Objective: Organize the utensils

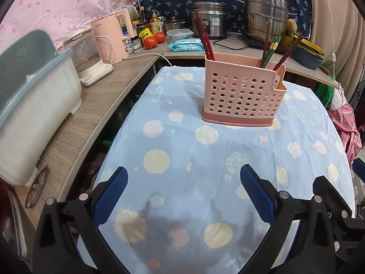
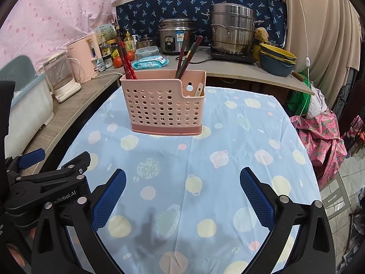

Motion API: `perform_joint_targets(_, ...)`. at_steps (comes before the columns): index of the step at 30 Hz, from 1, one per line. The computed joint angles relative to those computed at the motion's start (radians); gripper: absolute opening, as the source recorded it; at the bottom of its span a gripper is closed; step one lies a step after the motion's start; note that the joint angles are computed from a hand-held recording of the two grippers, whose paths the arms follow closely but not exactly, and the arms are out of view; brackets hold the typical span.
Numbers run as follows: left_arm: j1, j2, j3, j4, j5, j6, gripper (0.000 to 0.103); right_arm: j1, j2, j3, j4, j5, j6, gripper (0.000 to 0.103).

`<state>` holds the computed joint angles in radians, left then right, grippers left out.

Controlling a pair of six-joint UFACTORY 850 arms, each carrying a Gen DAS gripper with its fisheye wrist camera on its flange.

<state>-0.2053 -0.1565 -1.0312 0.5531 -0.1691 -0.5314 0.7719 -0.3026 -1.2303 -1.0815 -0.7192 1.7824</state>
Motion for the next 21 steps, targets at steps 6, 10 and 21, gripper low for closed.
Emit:
perform_joint_targets(6,-0.001,-0.001,0.0,0.009,0.0,-0.007,0.094,0.0,-0.002,0.002,0.001,0.001,0.001,0.096)
perform_joint_targets(10,-0.004,-0.002,-0.001,0.022,-0.003,-0.017,0.094,0.001,-0.006,-0.002,0.004,-0.002,-0.003,0.096)
perform_joint_targets(21,-0.007,-0.006,-0.008,-0.022,-0.008,0.031,0.094,0.001,-0.003,0.003,0.001,-0.005,0.001,0.096)
